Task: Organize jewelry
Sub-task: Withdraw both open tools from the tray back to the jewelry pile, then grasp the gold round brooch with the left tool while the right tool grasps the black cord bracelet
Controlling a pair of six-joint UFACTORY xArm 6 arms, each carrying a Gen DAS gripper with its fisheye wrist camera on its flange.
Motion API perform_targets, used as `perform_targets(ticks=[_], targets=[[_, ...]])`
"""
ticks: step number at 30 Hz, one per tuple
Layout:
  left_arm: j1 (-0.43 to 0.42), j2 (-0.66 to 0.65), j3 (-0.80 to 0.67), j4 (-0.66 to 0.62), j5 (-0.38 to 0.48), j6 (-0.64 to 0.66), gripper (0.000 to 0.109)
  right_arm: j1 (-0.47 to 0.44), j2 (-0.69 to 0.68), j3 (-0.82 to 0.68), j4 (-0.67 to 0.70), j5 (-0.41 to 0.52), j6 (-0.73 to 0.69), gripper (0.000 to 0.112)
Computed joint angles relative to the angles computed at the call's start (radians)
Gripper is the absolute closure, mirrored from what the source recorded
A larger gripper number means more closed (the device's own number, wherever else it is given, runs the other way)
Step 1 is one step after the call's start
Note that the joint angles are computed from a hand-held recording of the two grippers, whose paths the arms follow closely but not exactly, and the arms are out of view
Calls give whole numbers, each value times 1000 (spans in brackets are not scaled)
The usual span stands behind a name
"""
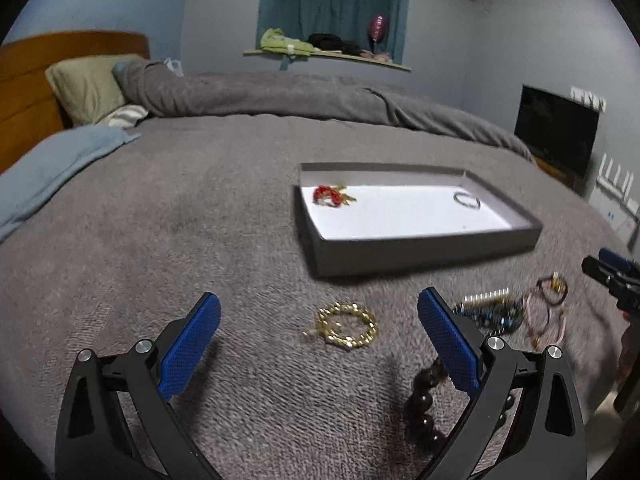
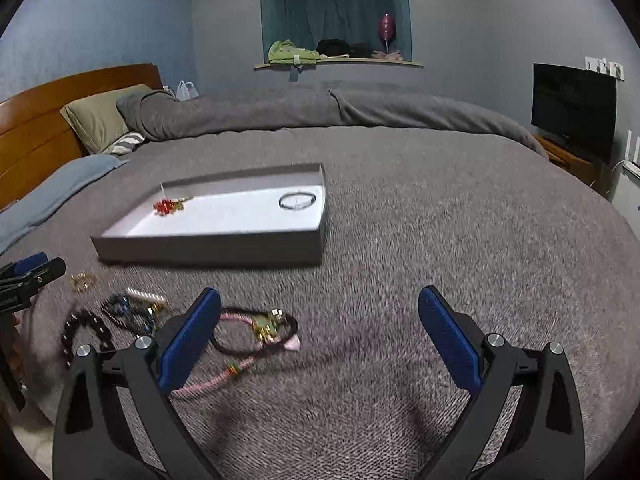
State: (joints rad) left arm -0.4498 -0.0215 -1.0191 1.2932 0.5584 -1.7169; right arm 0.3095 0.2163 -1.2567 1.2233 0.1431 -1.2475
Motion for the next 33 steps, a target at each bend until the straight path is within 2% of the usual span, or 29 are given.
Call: perform_targets(ticks=[3,5,10,17,22,25,26,28,29,33], targets=[[-28,15,-8,40,32,12,11,-2,3,16,-2,14,-13,15],[-18,24,-8,52,-4,-1,11,-2,4,20,-6,23,-24,15],[-21,48,-24,36,2,21,11,9,6,21,50,9,-113,15],[-26,73,-45,-7,15,74,13,10,16,25,-46,19,-40,15],[-13,69,-38,-25,-5,65,14,17,15,24,-18,14,-79,15],[-5,68,-35,-35,-22,67,21,26,11,22,43,0,-142,15],[-2,71,-36,-40,-31,74,27,26,9,21,56,3,-155,15],[2,80,-41,-68,-41,105,36,23,2,22,76,27,-174,21],[2,83,-43,-76,-40,114,41,23,1,23,70,30,-168,28],[-2,89,-47,-86,-29,130,46,13,6,19,17,36,-90,48]])
